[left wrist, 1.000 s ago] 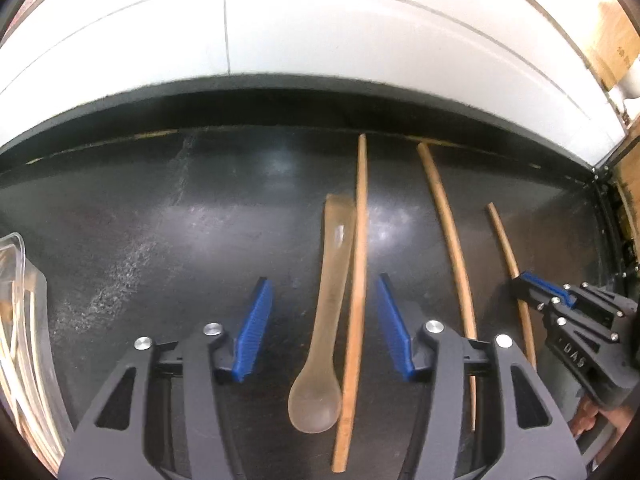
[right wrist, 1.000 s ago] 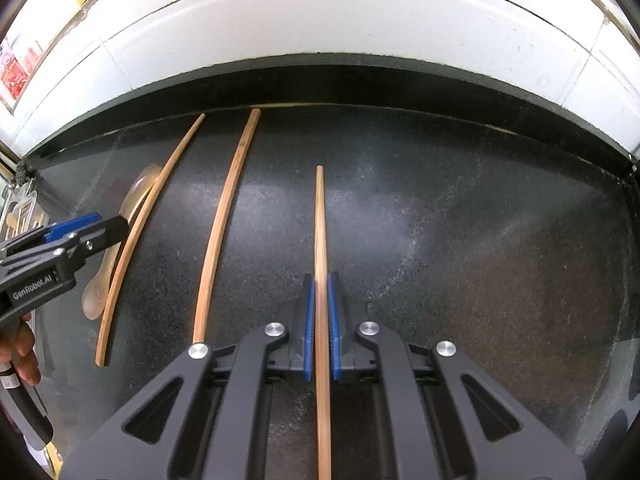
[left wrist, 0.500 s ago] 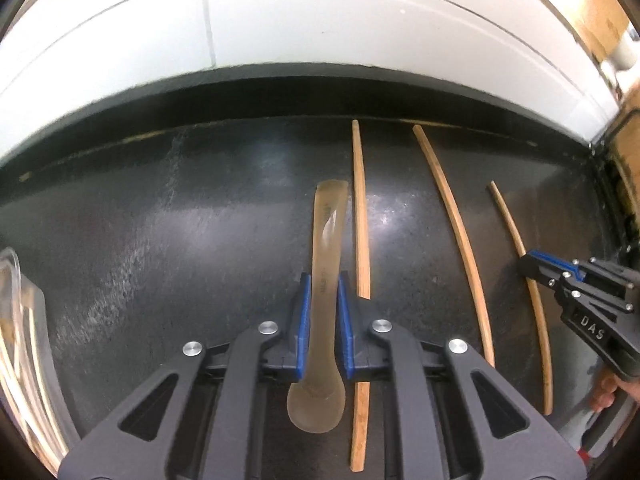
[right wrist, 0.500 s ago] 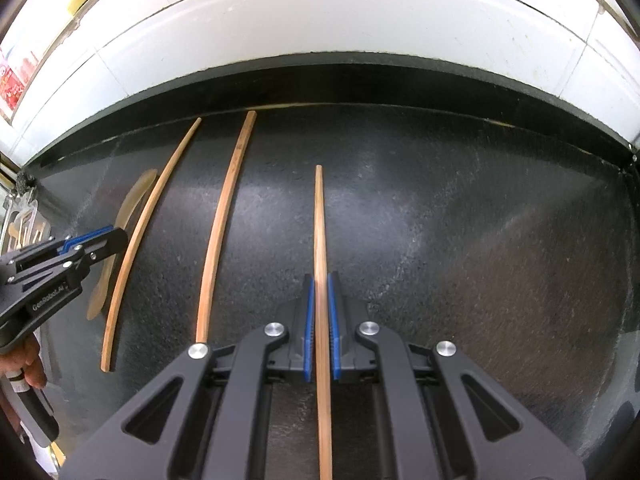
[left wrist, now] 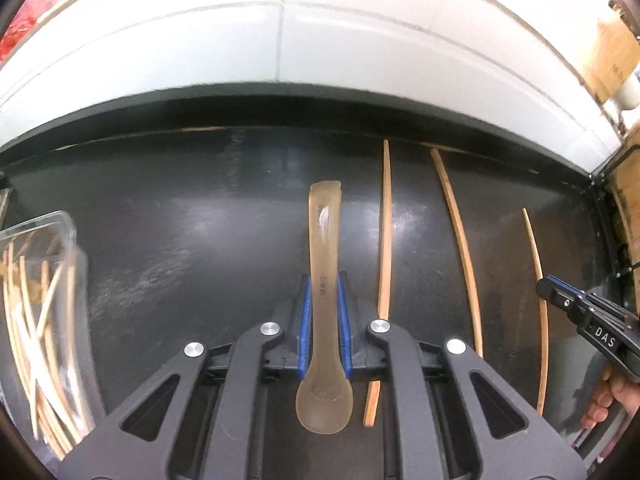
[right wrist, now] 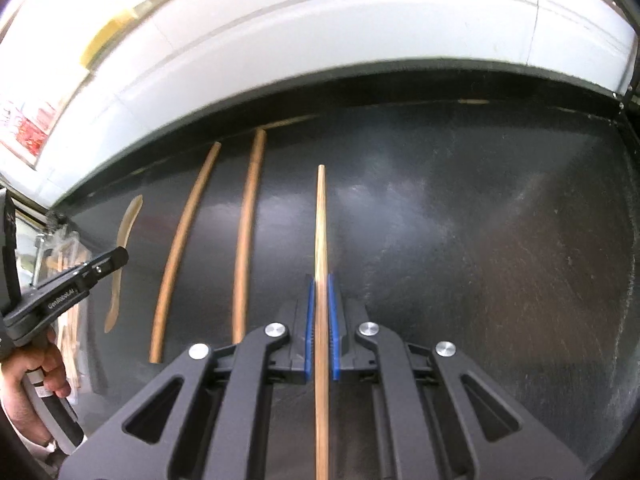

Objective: Organize utensils
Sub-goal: 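Carry the spatula with the left tool over the container while the right tool carries its chopstick, then open the left tool to drop the spatula in the container while the right tool drops its chopstick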

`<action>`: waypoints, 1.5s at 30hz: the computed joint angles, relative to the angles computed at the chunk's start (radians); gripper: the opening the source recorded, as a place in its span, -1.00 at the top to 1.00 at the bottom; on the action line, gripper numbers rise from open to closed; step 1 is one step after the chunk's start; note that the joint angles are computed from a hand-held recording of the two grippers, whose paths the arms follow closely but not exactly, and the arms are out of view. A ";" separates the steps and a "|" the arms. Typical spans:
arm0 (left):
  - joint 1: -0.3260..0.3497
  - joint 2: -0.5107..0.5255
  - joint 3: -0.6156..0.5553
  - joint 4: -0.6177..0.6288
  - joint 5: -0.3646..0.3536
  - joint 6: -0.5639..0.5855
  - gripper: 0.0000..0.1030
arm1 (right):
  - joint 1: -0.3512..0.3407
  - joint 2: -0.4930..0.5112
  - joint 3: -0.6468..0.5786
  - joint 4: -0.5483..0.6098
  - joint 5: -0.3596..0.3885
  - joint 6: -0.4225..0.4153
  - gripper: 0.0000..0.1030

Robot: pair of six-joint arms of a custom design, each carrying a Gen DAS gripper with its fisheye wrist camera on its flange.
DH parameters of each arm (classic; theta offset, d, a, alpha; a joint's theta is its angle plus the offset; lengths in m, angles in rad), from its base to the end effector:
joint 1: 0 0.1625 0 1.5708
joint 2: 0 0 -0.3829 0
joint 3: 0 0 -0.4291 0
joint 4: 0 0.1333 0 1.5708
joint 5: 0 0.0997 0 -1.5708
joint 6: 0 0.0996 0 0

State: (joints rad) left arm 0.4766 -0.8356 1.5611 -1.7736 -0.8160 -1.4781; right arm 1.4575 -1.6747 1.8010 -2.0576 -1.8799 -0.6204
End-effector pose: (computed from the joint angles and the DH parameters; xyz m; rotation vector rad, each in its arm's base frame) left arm -0.4656 -0.4672 0.0491 -0.2036 2.3527 -0.7170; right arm 0.0444 -0.5211 0.4357 0.6053 -2.6428 0.3096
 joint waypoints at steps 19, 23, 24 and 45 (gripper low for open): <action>-0.267 -0.390 0.172 0.602 -0.058 -0.522 0.77 | 0.308 -0.117 0.150 0.179 0.181 0.167 0.86; -0.312 -0.477 0.220 0.696 -0.101 -0.618 0.77 | 0.400 -0.128 0.197 0.185 0.197 0.193 0.86; -0.325 -0.500 0.234 0.723 -0.117 -0.640 0.77 | 0.426 -0.129 0.214 0.179 0.194 0.200 0.86; -0.398 -0.786 0.449 0.714 -0.174 -0.593 0.77 | 0.636 -0.026 0.351 -0.013 0.092 0.397 0.86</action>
